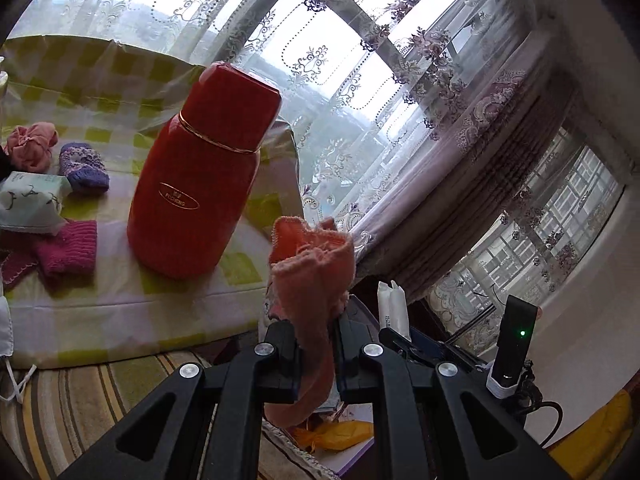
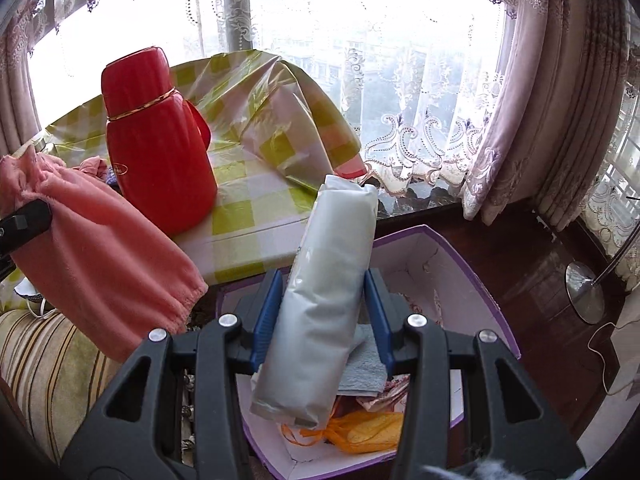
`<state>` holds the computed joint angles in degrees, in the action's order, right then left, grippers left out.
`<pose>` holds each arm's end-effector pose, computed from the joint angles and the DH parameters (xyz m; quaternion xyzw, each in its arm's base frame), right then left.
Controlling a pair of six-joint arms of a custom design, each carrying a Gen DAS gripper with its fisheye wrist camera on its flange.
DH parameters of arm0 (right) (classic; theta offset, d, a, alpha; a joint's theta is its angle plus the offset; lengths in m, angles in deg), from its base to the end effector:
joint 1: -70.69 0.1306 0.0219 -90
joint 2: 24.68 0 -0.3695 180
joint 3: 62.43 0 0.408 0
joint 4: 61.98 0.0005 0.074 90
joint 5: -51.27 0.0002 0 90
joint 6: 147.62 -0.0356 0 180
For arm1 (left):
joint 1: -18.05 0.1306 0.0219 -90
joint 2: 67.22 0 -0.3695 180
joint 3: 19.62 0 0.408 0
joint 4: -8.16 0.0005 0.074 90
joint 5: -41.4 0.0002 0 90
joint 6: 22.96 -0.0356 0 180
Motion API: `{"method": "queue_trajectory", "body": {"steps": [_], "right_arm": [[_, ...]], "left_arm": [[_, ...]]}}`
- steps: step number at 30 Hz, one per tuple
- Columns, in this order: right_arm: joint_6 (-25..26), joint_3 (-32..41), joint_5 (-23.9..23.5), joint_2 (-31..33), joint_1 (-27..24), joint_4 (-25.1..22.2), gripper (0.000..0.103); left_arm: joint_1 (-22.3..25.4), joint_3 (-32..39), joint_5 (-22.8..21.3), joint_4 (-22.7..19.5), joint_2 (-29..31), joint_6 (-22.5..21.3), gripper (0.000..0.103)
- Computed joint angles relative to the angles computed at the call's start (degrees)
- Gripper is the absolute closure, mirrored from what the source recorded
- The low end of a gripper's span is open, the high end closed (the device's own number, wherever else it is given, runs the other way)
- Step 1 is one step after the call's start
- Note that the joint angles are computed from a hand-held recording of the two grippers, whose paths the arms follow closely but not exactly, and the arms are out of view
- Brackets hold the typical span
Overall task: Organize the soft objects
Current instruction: 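Carry the pink cloth and white roll over the white box and open both tools, then move both open tools back over the pile on the bed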
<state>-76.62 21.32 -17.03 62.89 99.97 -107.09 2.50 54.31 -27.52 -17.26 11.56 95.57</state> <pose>0.4284 0.2246 0.3917 -0.0166 0.9219 -0.0200 0.3865 0.4290 -0.1332 0.4043 -0.0059 0.8574 -0.3307 0.3943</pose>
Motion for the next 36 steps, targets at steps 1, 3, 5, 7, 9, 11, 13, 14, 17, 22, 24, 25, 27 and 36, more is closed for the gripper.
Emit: {"method": "queue_trajectory", "body": {"steps": [1,3,5,7,9,11,13,14,17,22,24,25,27,36], "right_arm": [[-0.1,-0.3,0.3,-0.2,-0.4,-0.2,0.056],[-0.2,-0.7,1.6,-0.3,-0.9,-0.7,0.056],[-0.4,-0.9,2.6,-0.6,-1.2,-1.5,0.056],[-0.5,-1.2,2.9,-0.7,-1.8,-2.1,0.056],[-0.8,-1.3,3.4,-0.7,-2.3,-2.6,0.055],[-1.1,-1.9,3.4,-1.0,-2.7,-2.7,0.052],[-1.5,-1.8,3.3,-0.8,-3.2,-3.0,0.047],[-1.7,-1.9,3.2,-0.9,-3.4,-3.0,0.044],[-1.6,-2.1,3.3,-1.5,-3.4,-3.0,0.040],[-1.6,-2.7,3.5,-2.7,-3.2,-2.5,0.035],[-2.0,-2.7,3.3,-2.7,-3.0,-2.5,0.035],[-1.9,-2.6,3.0,-2.4,-2.8,-2.5,0.035],[-1.6,-2.2,2.7,-1.9,-2.3,-2.5,0.035],[0.7,0.6,-0.5,1.5,1.6,-2.3,0.035]], "left_arm": [[-0.7,0.4,0.3,-0.4,0.6,-0.2,0.090],[-2.2,1.2,1.0,-1.2,1.8,-0.6,0.090],[-3.5,1.8,1.6,-1.8,2.9,-0.9,0.090],[-4.6,2.5,2.2,-2.7,3.9,-1.6,0.090],[-5.5,3.4,1.7,-4.3,5.0,-2.6,0.085],[-5.7,4.2,1.6,-5.7,5.9,-3.1,0.072],[-5.6,4.2,1.2,-6.1,6.0,-3.1,0.060],[-5.4,4.2,0.9,-6.1,6.0,-3.0,0.052],[-5.0,4.3,0.3,-6.3,5.6,-2.9,0.048],[-3.7,3.2,0.3,-5.8,4.6,-1.8,0.048],[-3.3,2.8,0.3,-5.7,4.4,-0.9,0.048],[-3.0,2.5,0.2,-5.8,4.3,-0.9,0.048],[-2.5,1.9,-0.5,-5.9,3.8,-1.1,0.048],[1.1,0.0,-3.1,-6.0,2.0,-2.0,0.048]]}}
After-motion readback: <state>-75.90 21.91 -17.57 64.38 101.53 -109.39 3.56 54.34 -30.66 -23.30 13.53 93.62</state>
